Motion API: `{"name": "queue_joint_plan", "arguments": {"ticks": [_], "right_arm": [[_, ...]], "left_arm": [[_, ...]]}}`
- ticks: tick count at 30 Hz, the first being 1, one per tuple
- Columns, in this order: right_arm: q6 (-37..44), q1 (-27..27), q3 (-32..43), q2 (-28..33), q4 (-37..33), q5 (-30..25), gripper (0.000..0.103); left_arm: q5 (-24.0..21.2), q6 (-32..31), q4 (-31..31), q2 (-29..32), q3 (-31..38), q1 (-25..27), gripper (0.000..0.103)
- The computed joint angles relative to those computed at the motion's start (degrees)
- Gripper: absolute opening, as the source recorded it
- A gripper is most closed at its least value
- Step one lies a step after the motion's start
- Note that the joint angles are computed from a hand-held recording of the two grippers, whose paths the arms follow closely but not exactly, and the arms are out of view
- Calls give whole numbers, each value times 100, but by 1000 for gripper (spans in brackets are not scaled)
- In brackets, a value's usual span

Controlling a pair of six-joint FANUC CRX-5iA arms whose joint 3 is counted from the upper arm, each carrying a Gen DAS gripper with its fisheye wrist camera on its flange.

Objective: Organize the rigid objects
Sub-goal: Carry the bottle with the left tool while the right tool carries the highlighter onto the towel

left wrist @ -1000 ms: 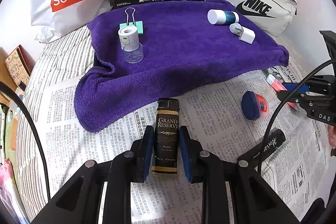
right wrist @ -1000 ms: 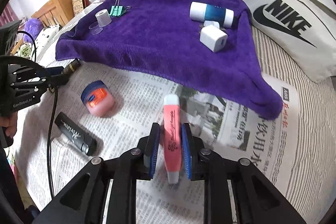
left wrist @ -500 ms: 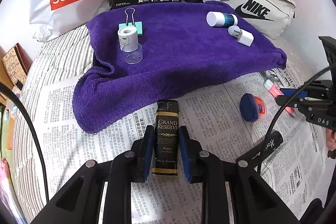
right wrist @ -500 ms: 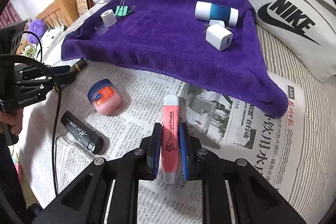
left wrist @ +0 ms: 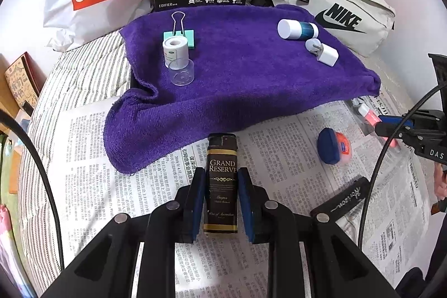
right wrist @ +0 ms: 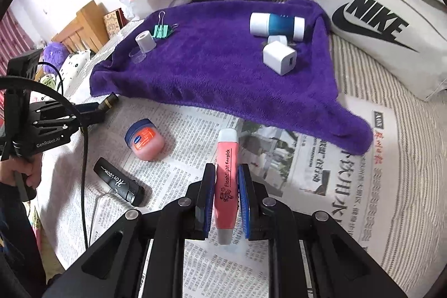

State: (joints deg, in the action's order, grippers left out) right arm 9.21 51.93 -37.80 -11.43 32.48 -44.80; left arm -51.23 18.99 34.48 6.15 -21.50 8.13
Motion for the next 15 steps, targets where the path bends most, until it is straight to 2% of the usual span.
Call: {"name": "queue_joint_plan", "arguments": {"ticks": [15], "right_arm": [[211,-125,99,-126,92,-104,17]], "left_arm": [[-200,-295,378,-127,86,73,23]]}}
